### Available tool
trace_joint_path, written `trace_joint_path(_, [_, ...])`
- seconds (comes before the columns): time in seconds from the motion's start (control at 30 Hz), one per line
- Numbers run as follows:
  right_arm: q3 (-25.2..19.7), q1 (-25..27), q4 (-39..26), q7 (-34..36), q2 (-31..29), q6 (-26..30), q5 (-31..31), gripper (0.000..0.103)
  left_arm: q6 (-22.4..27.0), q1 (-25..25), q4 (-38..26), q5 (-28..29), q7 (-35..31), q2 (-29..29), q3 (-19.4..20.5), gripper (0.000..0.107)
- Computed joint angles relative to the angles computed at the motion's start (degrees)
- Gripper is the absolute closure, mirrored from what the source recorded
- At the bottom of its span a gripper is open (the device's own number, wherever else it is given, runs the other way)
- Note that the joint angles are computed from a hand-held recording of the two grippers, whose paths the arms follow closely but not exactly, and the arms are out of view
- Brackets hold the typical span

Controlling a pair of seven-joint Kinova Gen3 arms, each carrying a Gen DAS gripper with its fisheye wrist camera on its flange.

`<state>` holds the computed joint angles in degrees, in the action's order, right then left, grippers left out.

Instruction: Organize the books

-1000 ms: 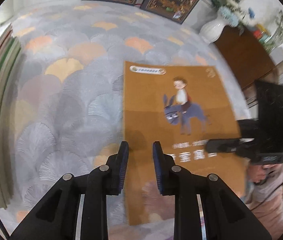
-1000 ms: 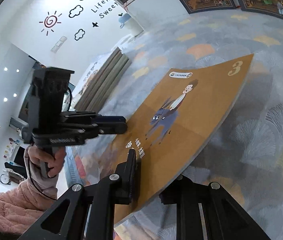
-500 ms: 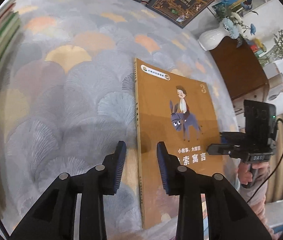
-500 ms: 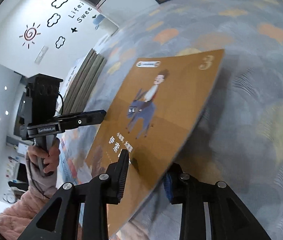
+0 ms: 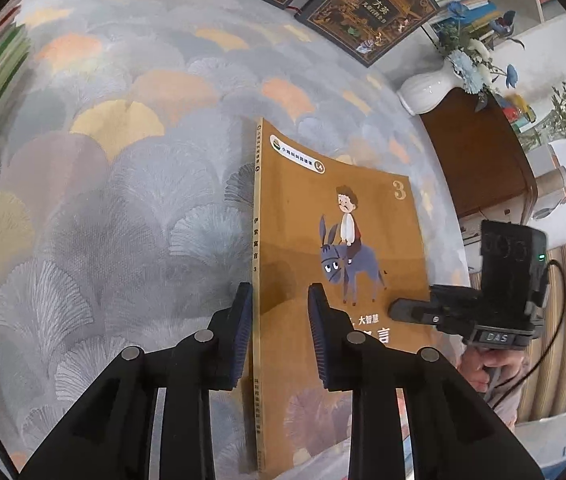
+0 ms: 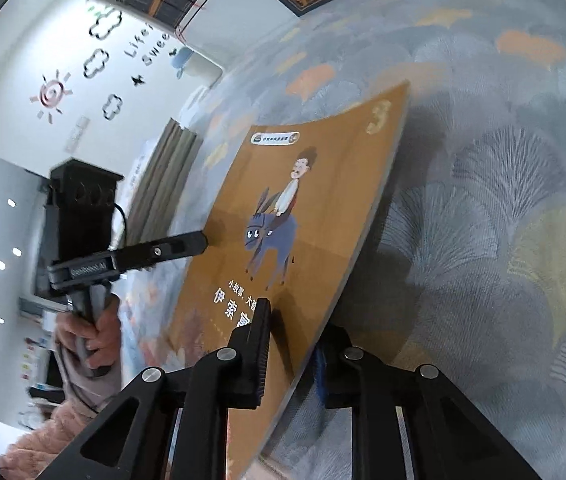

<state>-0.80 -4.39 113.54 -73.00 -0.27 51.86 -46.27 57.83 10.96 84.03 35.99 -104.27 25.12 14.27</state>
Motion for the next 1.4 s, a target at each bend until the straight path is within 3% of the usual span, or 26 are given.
trace_joint_path(0.3, [-0.6,-1.6,-4.4,-6.8,-2.1,1.3,5.8,0.085,0.0,-2.8,2.0,4.8,-4.1,-1.9,0.7,0.084])
trace_joint_path(0.63, [-3.3,-6.5,-13.2,-16.3,-1.4,2.3,13.1,0.085,0.9,-4.2,0.5,4.7,-5.7,-6.1,-1.6,0.084])
trace_joint_path(1.0, [-7.5,-13.1,-27.4,-25.6,6.0,2.7,22.3,0.085,5.0,-10.9,-1.7,6.3,-10.5,-9.4,-5.3,0.084])
trace_joint_path(1.4, [-9.7,-18.5,-45.3,-29.4,20.4,4.4,26.7,0.085,6.6,-18.9,-5.6,6.9,-13.6,-8.0,-8.0,0.081])
